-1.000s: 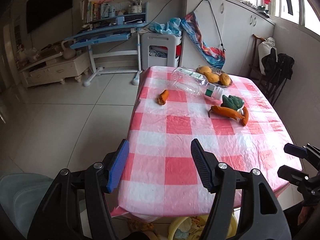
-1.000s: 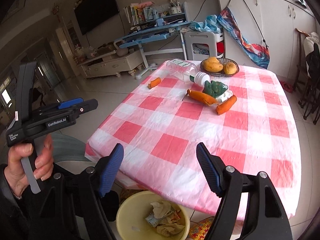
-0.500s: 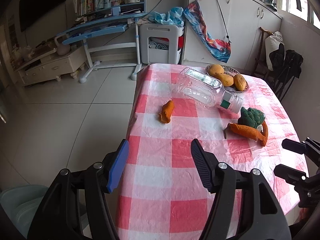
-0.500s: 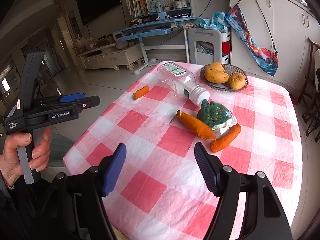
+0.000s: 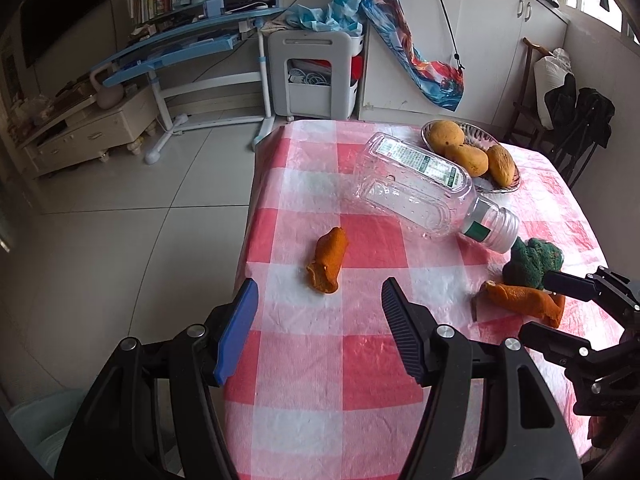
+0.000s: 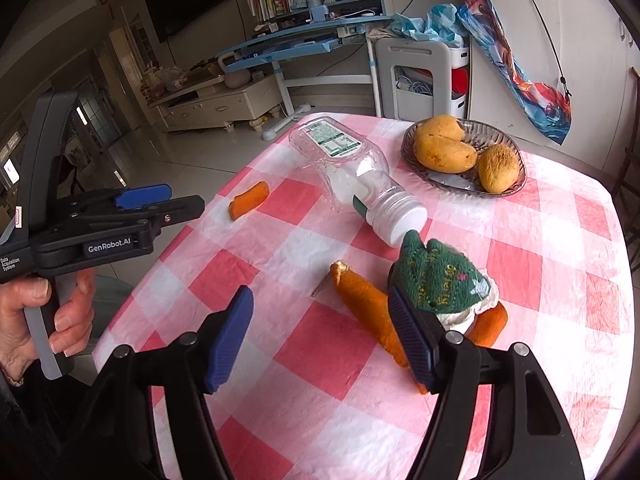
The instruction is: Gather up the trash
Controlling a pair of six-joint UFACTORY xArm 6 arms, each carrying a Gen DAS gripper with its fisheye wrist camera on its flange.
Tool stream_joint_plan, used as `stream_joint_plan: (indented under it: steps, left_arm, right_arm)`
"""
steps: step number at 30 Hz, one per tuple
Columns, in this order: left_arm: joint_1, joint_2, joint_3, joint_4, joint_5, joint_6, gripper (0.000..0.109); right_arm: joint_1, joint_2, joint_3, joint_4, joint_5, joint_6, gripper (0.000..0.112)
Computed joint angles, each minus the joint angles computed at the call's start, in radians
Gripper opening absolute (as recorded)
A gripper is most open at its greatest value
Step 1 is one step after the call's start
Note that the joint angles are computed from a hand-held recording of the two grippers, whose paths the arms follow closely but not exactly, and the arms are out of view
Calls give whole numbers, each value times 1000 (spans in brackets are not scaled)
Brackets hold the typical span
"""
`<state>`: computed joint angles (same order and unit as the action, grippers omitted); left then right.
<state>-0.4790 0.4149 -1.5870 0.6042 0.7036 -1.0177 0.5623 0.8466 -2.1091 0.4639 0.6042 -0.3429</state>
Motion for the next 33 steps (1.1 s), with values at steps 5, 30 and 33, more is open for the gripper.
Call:
stream_joint_plan:
  steps: [5, 30, 33]
  left_arm:
    - [29, 68, -62, -65, -2, 55, 61]
    - [16, 213, -211, -193, -17, 302, 18]
    - [-5, 186, -171, -222, -32, 341, 18]
  right_arm:
    - [-12, 146, -228, -63, 135, 74, 68]
    - [46, 77, -136, -105, 252, -40, 27]
    - [75, 2, -13, -132, 206, -77, 25]
